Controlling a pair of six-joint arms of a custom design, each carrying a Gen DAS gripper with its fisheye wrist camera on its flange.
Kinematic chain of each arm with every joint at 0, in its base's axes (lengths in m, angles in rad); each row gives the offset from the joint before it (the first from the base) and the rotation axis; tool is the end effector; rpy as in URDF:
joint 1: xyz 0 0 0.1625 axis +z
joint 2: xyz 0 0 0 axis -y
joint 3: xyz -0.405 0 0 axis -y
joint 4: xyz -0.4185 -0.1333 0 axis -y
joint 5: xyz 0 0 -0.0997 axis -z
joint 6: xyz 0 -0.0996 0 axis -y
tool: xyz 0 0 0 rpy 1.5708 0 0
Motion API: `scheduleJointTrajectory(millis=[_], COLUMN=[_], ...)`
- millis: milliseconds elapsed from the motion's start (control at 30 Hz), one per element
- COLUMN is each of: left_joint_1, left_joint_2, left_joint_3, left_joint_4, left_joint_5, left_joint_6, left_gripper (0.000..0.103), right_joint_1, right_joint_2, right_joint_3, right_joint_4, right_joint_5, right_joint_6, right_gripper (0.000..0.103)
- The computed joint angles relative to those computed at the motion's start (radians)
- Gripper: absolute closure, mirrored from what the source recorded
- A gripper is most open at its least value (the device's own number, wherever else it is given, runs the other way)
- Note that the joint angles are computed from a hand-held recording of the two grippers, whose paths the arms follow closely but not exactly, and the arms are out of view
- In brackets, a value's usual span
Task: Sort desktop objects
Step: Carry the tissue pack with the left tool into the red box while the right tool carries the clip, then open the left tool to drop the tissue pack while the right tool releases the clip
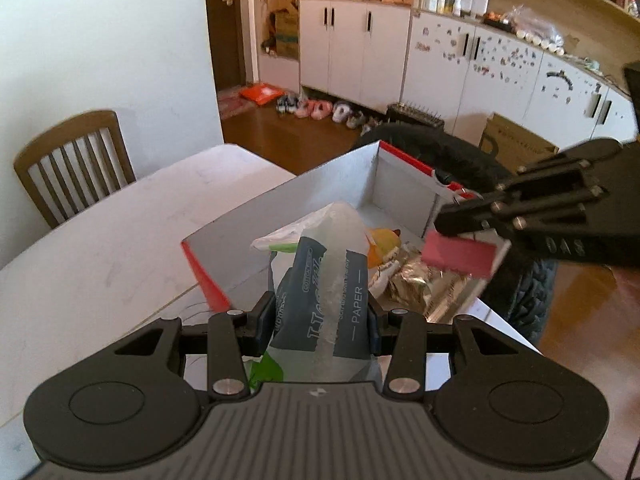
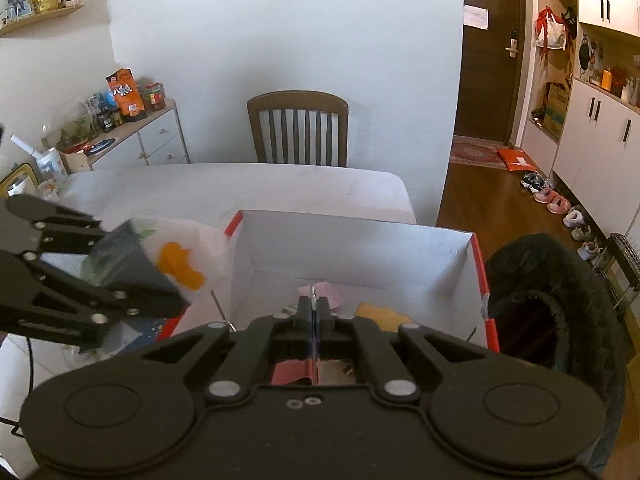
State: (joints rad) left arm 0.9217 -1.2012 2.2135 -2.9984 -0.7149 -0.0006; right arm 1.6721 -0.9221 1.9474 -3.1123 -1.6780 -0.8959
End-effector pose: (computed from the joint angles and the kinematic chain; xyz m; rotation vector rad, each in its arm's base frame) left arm -0.1274 -0.5129 0.1657 0.5310 2.2841 -0.8059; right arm 0.1824 -0.5819 0.0906 1.2945 -2.4599 0.6189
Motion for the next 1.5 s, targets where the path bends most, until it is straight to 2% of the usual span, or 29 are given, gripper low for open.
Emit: scheduleJointTrajectory(millis=[267,667,867,1167,1500], left_joint_1=[0.068,0.122,0.140,0.161,0.161], left_joint_2=[0.138,0.246,0.273,0.275,0.280], left_joint_3=[-0.157,-0.296,-0.328,-0.345,-0.340], left_joint_4=[0.087,0.233,0.289,0.348,0.341], left_joint_5=[0.015,0.047,0.042,0.013,0.015], left_joint_6=[0.002,-0.018,-0.027,-0.071,-0.052], left_gripper=[0.061,0.060,0.060,0.059,0.059], right_joint_1=[-0.019,-0.029,-0.034,-0.027,-0.037], right_joint_2=[0.053,0.096,0.109,0.164,0.184], right_joint_3=[-0.047,-0.079,-0.081,-0.109,-0.138], right_joint_4=[0.025,0.053,0.081,0.085,0.129], right_joint_5=[-0.021,-0.036,-0.038,-0.102,-0.127], right_joint_6=[-0.027,-0.044,-0.067,-0.134,-0.079], right_gripper=[0.102,0.102,0.102,0.102,0.102])
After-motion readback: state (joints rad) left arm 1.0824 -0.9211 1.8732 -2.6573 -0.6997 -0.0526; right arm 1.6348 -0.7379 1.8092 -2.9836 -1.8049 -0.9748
